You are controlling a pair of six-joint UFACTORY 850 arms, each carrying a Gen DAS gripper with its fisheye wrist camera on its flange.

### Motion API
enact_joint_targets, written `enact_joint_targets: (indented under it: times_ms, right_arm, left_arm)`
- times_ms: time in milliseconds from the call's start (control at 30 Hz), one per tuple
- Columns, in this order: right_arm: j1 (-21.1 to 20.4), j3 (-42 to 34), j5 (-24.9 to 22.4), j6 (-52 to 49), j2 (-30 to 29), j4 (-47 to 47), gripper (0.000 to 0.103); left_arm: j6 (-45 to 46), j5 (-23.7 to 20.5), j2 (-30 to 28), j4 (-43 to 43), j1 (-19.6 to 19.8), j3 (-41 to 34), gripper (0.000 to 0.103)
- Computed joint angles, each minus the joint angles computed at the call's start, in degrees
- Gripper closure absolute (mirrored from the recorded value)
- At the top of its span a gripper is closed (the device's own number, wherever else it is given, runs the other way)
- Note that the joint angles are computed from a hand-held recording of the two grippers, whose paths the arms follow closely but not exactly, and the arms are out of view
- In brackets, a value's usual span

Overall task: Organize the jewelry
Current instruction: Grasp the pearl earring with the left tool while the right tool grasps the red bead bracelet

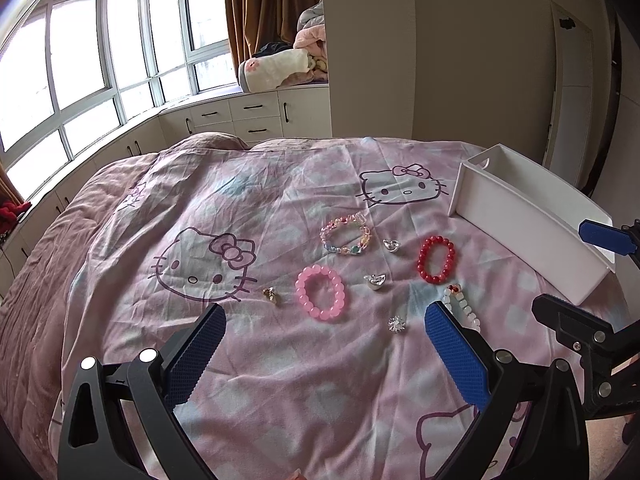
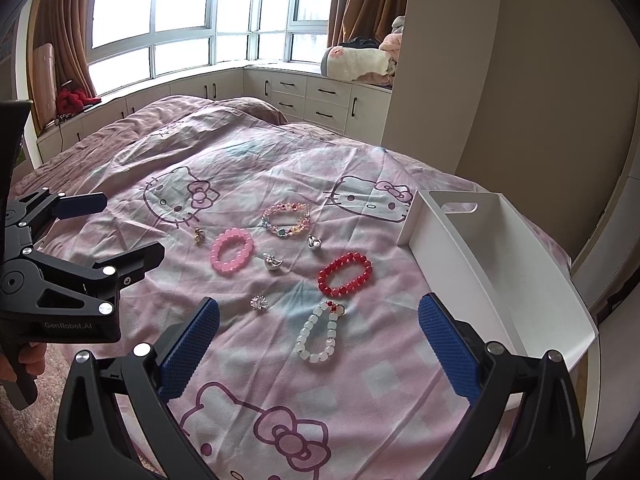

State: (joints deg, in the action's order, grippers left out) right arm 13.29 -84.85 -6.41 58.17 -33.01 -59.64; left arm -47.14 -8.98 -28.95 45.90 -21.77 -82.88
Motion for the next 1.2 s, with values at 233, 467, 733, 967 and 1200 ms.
enact_joint_targets:
  times_ms: [233, 467, 733, 967, 1200]
  right_arm:
    - [-1.5, -7.8, -0.6, -30.7, -6.0, 32.0, 0.005]
    - [-3.4, -17.5, -4.7, -49.0, -13.4, 52.6, 0.017]
    - [-4.3, -30.9, -12.5, -46.7, -23.6, 49.9, 0.032]
    - [-4.3, -39.0, -17.5, -40.3, -30.3, 43.3, 0.041]
    - [-4.7, -45.4, -22.1, -43.4, -35.3, 47.0, 0.060]
  left_arm:
    - [14.7, -5.6, -7.9, -13.6, 0.7, -11.1, 0.002]
    - [28.1, -9.1, -15.1, -28.3, 2.7, -20.0, 0.002]
    - [32.6, -12.3, -21.9, -33.7, 4.4, -26.6, 0.002]
    - [33.7, -13.6, -25.4, -35.7, 5.5, -29.5, 0.008]
    - [31.5, -15.5, -29.1, -34.5, 6.0, -33.0, 0.036]
